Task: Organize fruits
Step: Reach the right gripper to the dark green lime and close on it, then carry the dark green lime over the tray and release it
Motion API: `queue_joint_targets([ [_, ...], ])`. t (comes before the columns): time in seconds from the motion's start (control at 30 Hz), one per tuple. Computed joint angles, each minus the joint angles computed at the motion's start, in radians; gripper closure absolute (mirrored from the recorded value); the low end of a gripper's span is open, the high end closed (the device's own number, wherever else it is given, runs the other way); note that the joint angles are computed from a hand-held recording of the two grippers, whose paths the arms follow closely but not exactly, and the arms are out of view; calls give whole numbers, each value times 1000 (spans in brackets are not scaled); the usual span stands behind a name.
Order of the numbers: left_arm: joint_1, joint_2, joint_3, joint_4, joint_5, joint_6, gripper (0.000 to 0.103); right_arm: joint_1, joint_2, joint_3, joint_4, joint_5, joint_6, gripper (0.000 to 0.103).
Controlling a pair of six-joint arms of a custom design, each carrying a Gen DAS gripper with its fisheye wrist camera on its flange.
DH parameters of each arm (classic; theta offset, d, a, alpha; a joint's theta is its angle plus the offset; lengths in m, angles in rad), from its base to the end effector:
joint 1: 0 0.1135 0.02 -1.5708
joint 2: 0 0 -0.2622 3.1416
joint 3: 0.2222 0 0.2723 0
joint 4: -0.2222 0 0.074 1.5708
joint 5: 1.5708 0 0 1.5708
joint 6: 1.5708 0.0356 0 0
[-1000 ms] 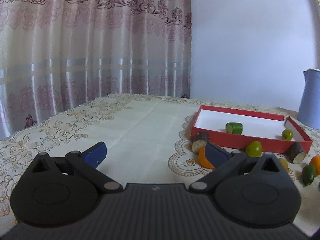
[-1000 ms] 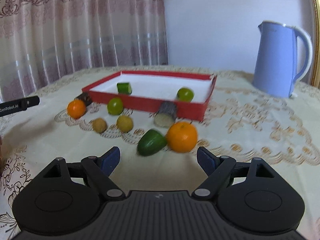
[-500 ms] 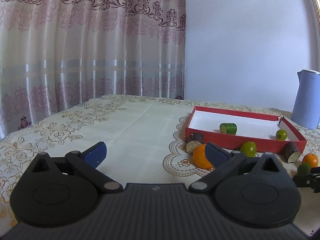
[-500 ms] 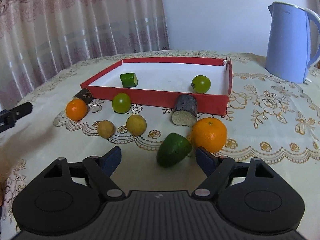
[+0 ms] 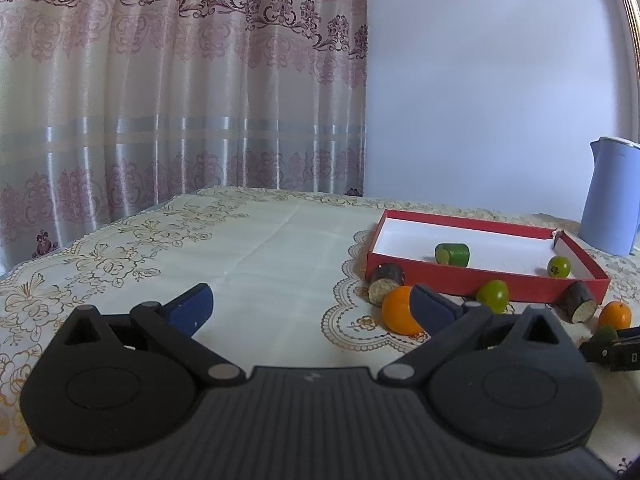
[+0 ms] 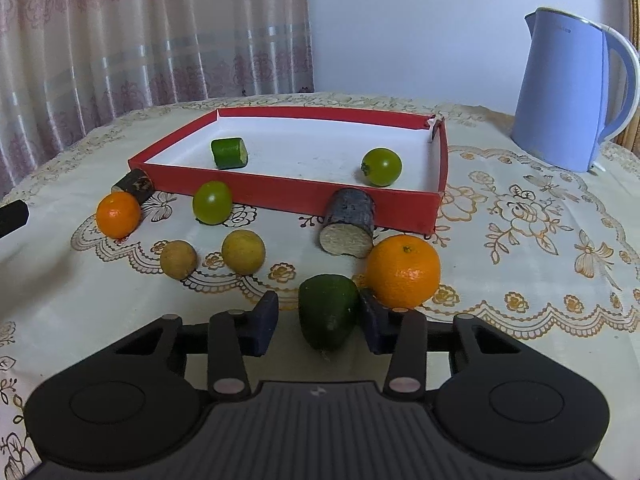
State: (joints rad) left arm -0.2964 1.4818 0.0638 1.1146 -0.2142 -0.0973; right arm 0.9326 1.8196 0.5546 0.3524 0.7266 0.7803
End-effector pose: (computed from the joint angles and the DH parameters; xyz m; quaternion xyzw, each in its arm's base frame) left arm 0.1937 -0.0513 0.0888 0.0167 0.8035 -0.0307 0.5942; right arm 0.1878 0.2134 0.0528 0.0472 0.8907 0.0079 0.4520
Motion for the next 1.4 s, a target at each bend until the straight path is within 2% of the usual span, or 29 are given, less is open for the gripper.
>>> queue_joint_targets([
  [0.17, -4, 0, 5, -11, -5, -3, 0, 6, 2, 19, -47, 20, -2, 73],
  [0.43, 1, -3, 13, -33, -3, -4, 0, 32, -2, 26, -66, 67, -9, 73],
  [0.67, -1, -6, 20, -55, -11, -8, 0, 73, -41, 37, -118, 152, -25, 73],
  [0.93, 1, -10, 28, -78, -19, -15, 0, 94, -75, 65, -144, 241, -113, 73],
  [1.17, -2, -11, 33, -90, -28, -17, 0, 85, -112, 62, -85, 264, -208, 73],
  [1.4, -8, -16, 36, -106, -37, -17, 0, 41, -129, 51, 19, 236, -291, 73],
])
